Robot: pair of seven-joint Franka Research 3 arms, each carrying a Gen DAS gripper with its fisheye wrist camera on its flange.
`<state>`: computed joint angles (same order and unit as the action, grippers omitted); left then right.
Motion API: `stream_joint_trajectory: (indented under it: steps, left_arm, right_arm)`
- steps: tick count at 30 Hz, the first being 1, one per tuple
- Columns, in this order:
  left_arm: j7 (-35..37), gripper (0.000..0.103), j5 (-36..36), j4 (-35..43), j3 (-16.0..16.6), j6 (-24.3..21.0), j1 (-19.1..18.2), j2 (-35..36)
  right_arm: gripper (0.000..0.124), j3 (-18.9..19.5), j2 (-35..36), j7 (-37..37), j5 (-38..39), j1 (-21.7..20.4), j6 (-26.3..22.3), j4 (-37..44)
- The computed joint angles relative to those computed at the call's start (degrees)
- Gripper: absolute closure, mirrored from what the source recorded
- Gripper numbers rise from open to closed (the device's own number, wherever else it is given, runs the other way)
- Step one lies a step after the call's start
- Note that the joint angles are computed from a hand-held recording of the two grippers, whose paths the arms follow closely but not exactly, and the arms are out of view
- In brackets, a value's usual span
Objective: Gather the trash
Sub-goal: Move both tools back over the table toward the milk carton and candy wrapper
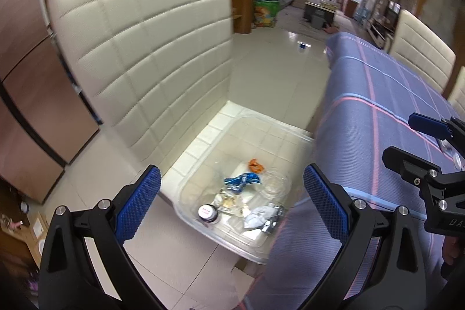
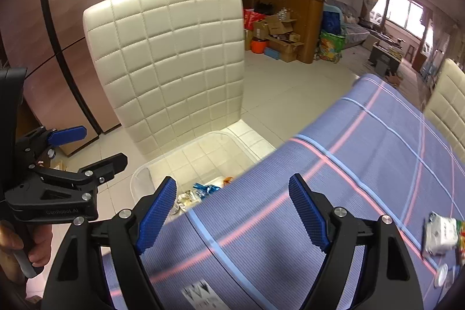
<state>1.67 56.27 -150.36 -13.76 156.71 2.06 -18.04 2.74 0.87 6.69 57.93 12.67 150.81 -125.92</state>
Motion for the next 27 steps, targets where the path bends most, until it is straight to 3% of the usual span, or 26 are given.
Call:
stream_joint_trajectory:
  steps: [8, 16, 20, 27]
  left_arm:
    - [3.2, 0.006, 1.0, 9.9, -2.5, -1.1, -4.8, 6.7]
    - [8.6, 0.006, 6.5, 28.1, -2.3, -3.1, -13.3, 22.5]
    - [16.2, 0.006, 0.9, 37.6, -1.4, -0.4, -16.3, 31.5]
    - [27.9, 0.006, -7.9, 54.8, 0.0, -5.2, -22.1, 45.0]
  right_arm:
    - [0.046, -3.0, -1.1, 1.3, 2.0, -3.5, 4.9, -1.5]
    - [0.046, -6.9, 2.4, 7.1, 0.0, -11.5, 5.1, 1.7]
    - [0.046, -7.9, 5.3, 9.3, -1.9, -15.6, 5.8, 4.5]
    - [0.046, -7.9, 12.1, 12.3, -4.9, -22.5, 6.2, 11.7]
